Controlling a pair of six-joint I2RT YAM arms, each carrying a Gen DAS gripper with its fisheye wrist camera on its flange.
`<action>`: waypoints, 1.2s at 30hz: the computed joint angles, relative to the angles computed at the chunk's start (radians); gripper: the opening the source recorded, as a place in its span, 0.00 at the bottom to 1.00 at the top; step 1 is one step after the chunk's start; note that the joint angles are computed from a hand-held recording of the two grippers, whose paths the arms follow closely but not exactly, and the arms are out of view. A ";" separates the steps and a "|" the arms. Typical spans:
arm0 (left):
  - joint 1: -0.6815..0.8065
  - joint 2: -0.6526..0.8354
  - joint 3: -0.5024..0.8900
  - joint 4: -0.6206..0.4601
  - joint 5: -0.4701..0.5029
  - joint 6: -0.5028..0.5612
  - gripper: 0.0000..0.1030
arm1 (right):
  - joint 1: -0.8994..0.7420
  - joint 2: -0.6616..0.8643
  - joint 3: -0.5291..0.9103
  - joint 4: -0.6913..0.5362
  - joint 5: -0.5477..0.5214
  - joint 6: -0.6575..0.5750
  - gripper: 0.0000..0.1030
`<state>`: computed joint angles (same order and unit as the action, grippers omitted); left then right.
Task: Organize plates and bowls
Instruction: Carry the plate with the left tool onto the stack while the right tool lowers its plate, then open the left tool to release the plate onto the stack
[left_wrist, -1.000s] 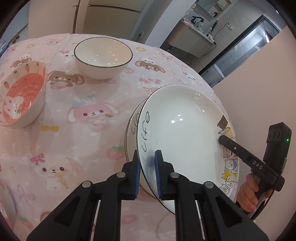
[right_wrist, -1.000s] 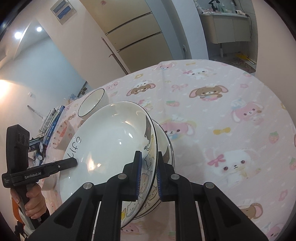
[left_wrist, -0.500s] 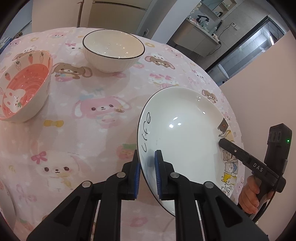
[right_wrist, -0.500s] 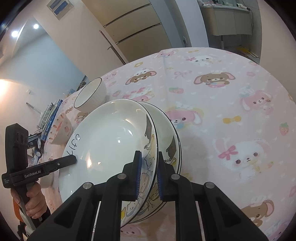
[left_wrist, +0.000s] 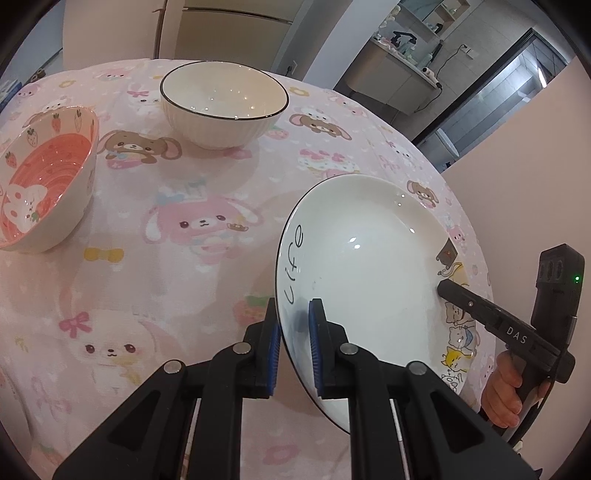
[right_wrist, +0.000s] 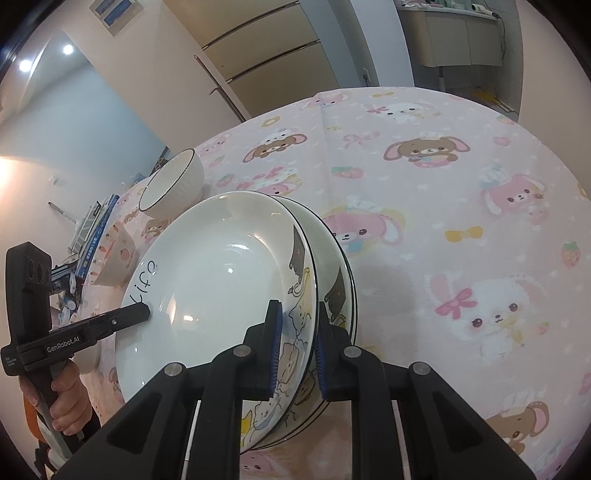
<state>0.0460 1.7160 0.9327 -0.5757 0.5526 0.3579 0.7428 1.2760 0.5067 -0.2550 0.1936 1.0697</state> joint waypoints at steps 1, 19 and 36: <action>0.004 0.005 0.003 -0.002 0.009 -0.002 0.10 | -0.005 -0.002 -0.002 0.001 -0.007 -0.005 0.18; 0.009 -0.061 -0.053 0.055 0.014 0.007 0.15 | -0.021 -0.036 0.034 -0.105 -0.006 -0.049 0.20; 0.067 -0.224 -0.131 0.028 0.052 0.066 0.56 | 0.030 0.052 0.180 -0.322 0.002 0.011 0.20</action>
<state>0.1135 1.4918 0.8020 -0.5477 0.6050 0.4235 0.7729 1.3279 0.6863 -0.5765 0.1957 1.0811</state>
